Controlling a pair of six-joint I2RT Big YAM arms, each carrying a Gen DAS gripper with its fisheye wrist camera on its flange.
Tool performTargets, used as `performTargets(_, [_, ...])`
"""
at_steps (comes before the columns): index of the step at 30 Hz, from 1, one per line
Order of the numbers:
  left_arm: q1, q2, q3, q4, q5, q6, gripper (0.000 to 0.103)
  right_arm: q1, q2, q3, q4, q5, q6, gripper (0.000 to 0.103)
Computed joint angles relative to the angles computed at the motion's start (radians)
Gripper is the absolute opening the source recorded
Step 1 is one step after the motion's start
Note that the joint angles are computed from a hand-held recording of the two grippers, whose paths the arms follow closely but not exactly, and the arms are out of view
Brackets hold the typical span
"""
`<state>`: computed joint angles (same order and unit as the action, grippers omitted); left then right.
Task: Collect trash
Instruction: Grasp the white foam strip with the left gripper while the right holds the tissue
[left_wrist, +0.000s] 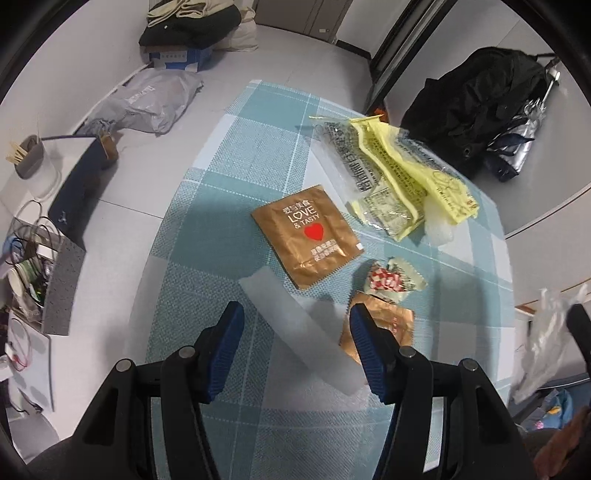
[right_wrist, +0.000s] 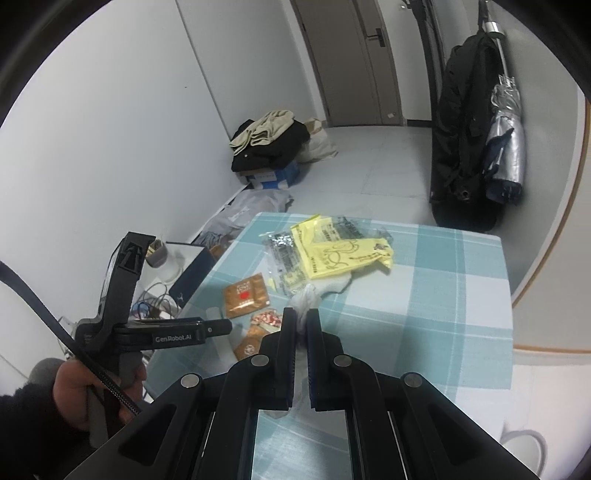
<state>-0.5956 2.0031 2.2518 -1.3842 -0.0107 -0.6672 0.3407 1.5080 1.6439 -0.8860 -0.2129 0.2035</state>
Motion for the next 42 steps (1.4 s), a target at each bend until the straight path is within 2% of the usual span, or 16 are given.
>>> performTargets(5, [-0.012, 0.029, 0.044, -0.038, -0.066, 0.019, 0.052, -0.011, -0.008, -0.008, -0.002, -0.016, -0.003, 0.005])
performTargets(6, [-0.015, 0.033, 0.051, -0.044, -0.077, 0.026, 0.045, -0.013, -0.010, -0.009, -0.001, -0.020, -0.002, 0.005])
performTargets(11, [-0.030, 0.057, 0.090, -0.096, -0.158, 0.069, 0.029, -0.021, -0.010, -0.010, -0.003, -0.023, 0.006, 0.005])
performTargets(12, [-0.031, 0.057, 0.091, -0.097, -0.166, 0.078, 0.028, -0.021, -0.010, -0.010, -0.003, -0.022, 0.008, 0.005])
performTargets(19, [-0.038, 0.038, 0.065, -0.061, -0.216, 0.136, 0.006, -0.018, -0.009, -0.012, -0.002, -0.004, 0.010, 0.005])
performTargets(26, [-0.017, 0.007, 0.019, -0.003, -0.132, 0.089, 0.005, -0.016, -0.006, -0.014, -0.005, 0.012, 0.014, 0.005])
performTargets(28, [-0.016, -0.010, -0.002, 0.028, -0.124, 0.092, 0.005, -0.015, -0.003, -0.015, -0.007, 0.014, 0.015, 0.005])
performTargets(35, [-0.019, -0.036, -0.034, 0.071, -0.104, 0.094, 0.005, -0.008, 0.001, -0.016, 0.001, 0.030, 0.015, 0.004])
performTargets(42, [-0.011, -0.072, -0.081, 0.114, -0.081, 0.065, 0.005, 0.002, 0.007, -0.019, 0.015, 0.044, 0.036, 0.004])
